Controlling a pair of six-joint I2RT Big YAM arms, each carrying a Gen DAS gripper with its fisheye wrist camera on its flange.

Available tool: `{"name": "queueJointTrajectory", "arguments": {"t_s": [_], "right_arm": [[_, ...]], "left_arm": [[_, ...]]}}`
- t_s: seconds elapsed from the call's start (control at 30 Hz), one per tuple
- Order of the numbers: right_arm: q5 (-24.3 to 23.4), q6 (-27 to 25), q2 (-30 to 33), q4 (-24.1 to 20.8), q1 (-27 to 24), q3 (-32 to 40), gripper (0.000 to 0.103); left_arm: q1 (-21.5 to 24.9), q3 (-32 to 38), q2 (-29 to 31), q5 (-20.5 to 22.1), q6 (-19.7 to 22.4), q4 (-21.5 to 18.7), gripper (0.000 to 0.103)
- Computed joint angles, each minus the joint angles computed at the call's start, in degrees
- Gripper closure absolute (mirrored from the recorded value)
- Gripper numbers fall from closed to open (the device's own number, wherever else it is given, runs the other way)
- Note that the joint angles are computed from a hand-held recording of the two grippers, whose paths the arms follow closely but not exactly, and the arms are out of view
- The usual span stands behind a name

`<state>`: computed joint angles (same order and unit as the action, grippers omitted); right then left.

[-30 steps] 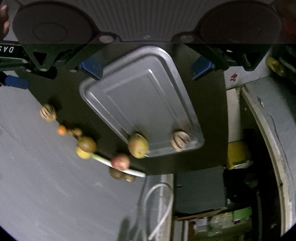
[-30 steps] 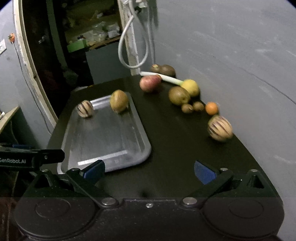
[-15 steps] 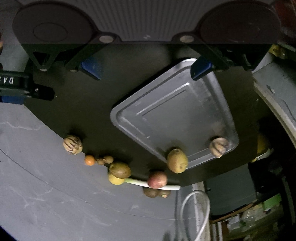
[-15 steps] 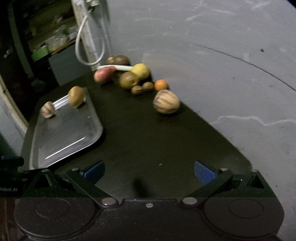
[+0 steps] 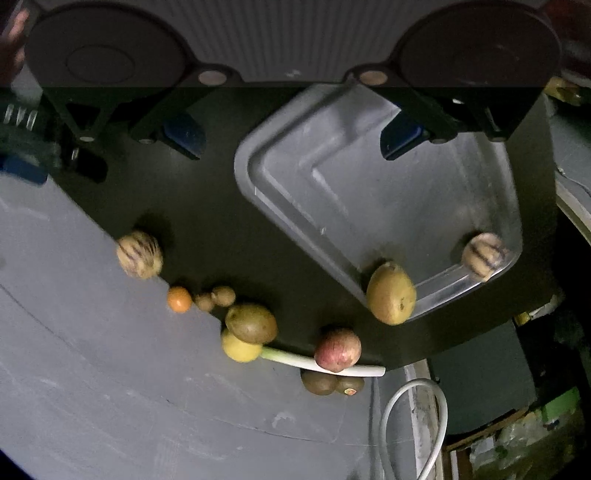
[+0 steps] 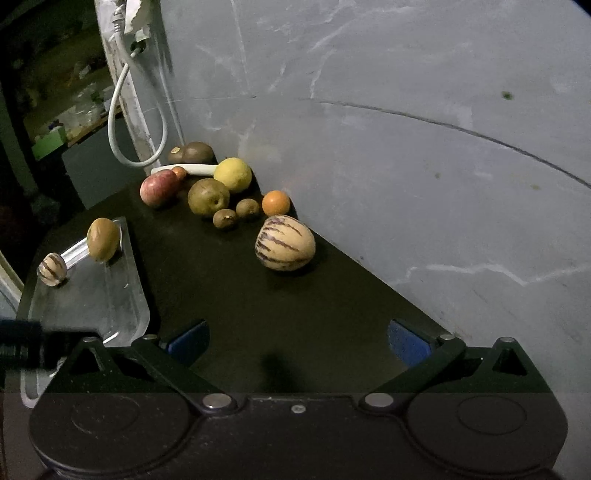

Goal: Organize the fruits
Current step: 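Move both tools back toward the fruits along the wall, then grasp the small brown round fruit with the left tool while the right tool grasps the large striped melon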

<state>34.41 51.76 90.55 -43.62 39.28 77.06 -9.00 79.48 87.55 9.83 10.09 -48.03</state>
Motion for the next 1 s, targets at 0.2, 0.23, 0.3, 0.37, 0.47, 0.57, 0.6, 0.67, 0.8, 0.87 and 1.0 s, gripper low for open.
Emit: {"name": "queueJointTrajectory", "arguments": {"t_s": [0.2, 0.23, 0.3, 0.37, 0.47, 0.57, 0.6, 0.67, 0.8, 0.87, 1.0], "right_arm": [[-2.11, -4.60, 2.71, 4.95, -2.58, 1.04, 0.001], [-2.26, -5.17, 3.34, 5.64, -3.04, 1.47, 0.002], [-2.84, -5.91, 4.53, 6.44, -3.88, 2.55, 0.004], [-3.07, -6.49, 5.81, 7.19, -4.66, 3.75, 0.008], [-2.67, -7.01, 7.31, 8.02, -5.60, 5.25, 0.011], [-2.93, -6.76, 8.74, 9.27, -6.61, 6.41, 0.014], [-2.91, -6.70, 9.28, 9.46, -6.92, 6.88, 0.015], [-3.19, -6.29, 9.87, 9.57, -7.38, 7.38, 0.020], [-3.44, -6.26, 10.61, 9.51, -8.00, 7.77, 0.027], [-3.65, -6.08, 10.99, 9.31, -8.24, 8.06, 0.031], [-4.07, -6.59, 11.55, 9.65, -8.53, 8.37, 0.038]], "left_arm": [[-1.66, 8.31, 7.37, 1.37, -3.36, 0.15, 0.001], [-1.97, 9.85, 8.72, 1.87, -3.58, 0.07, 0.001], [-2.60, 13.08, 11.55, 2.90, -3.71, -0.07, 0.001], [-3.31, 16.16, 14.37, 3.32, -3.90, -0.01, 0.001], [-4.15, 19.66, 17.85, 3.27, -5.03, 0.69, 0.001], [-4.62, 22.80, 20.69, 4.02, -6.29, 0.61, 0.001], [-4.77, 23.77, 21.49, 4.39, -6.15, 0.47, 0.001], [-5.28, 25.15, 22.80, 4.89, -4.75, 0.86, 0.001], [-5.95, 24.80, 23.18, 4.25, -0.96, 3.32, 0.010], [-5.94, 25.15, 23.65, 4.76, 0.45, 3.00, 0.019], [-5.91, 26.29, 24.74, 5.95, 1.89, 1.78, 0.032]]}}
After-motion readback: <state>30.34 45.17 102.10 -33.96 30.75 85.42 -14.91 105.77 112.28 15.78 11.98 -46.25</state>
